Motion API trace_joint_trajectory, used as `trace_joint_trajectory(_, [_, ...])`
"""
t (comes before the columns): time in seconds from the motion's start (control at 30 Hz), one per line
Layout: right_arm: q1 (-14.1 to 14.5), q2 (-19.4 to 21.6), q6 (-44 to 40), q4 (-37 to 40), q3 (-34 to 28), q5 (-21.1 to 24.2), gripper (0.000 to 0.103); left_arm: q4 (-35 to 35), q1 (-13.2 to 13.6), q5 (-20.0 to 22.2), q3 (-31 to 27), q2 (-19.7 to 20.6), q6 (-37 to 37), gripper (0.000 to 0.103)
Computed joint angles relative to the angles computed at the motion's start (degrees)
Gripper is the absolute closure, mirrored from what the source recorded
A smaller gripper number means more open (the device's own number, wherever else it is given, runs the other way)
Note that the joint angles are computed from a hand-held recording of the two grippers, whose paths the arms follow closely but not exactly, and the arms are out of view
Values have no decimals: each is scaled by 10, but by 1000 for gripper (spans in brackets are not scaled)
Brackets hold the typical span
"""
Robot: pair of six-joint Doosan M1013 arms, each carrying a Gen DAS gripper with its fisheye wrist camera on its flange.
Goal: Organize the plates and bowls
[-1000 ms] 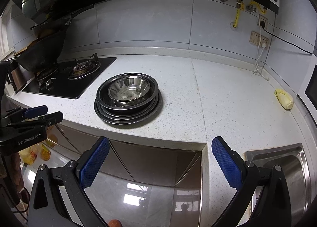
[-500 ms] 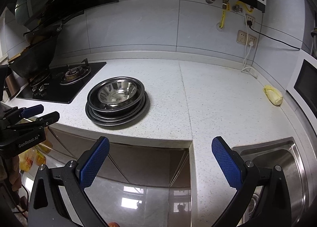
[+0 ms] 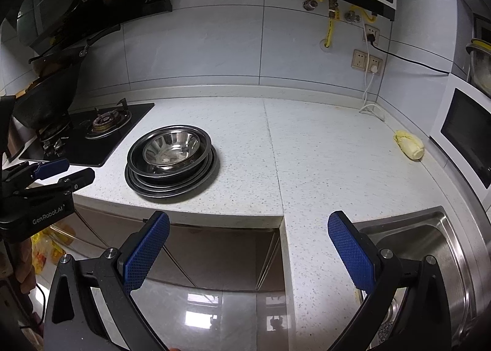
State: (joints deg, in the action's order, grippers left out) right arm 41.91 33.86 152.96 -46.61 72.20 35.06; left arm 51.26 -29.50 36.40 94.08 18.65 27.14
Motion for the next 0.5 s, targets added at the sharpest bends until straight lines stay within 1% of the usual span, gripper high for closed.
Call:
trace_joint_trajectory(0.3, [1, 4, -2, 4, -6, 8, 2, -12, 3, -13, -1, 2, 22, 50])
trace_joint_trajectory(0.5, [2, 10, -17, 14, -14, 6, 2, -14, 6, -14, 2, -1, 20, 50])
